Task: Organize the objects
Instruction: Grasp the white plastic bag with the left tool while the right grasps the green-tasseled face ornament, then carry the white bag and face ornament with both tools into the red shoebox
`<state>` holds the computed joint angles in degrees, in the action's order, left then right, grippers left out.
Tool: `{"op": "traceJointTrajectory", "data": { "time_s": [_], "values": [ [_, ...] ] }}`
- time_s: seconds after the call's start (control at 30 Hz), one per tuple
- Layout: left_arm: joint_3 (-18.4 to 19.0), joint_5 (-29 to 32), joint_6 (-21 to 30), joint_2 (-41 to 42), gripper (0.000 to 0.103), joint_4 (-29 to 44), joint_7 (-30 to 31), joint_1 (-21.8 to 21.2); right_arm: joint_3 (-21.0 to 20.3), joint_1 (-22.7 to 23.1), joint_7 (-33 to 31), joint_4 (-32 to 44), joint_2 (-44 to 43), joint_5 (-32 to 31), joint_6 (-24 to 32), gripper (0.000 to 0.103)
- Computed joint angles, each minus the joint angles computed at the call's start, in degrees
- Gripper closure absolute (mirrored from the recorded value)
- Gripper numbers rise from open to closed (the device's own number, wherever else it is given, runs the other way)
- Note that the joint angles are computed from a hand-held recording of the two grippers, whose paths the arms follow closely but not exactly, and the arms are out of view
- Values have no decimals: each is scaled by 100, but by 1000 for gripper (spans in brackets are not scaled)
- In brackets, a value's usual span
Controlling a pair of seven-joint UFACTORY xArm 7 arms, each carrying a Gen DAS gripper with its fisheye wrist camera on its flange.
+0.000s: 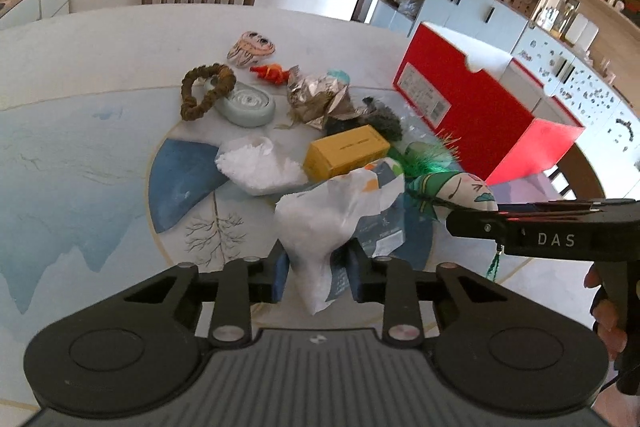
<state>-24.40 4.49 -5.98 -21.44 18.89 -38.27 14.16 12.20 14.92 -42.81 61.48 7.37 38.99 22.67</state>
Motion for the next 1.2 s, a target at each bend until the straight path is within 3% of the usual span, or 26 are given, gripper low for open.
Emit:
{"op": "traceJointTrajectory", "data": {
  "time_s": [0.2,0.4,0.5,0.73,0.97,1.2],
  "values": [
    [128,-86,-80,-314,79,-86,-5,-207,-64,41,-21,-315,-420,271,-267,59],
    [503,-178,-58,-580,85,-92,73,-648,-262,192,104,-626,-881,354,-359,59],
    [680,-204,-3,-694,85,-37,132,-848,-354,289,250,-819,-1167,132,-483,59],
    [1090,-217,328,-912,85,214,318,-1298,-750,611,-105,-1000,-1681,465,-600,59],
    [1594,-261,774,-712,86,863,710,-1870,-1018,554,-24,-629,-1767,350,-301,59],
    [1566,-188,1115,-185,85,1758,947,-1918,-1069,235,-24,97,-1403,159,-63,59]
  ]
}}
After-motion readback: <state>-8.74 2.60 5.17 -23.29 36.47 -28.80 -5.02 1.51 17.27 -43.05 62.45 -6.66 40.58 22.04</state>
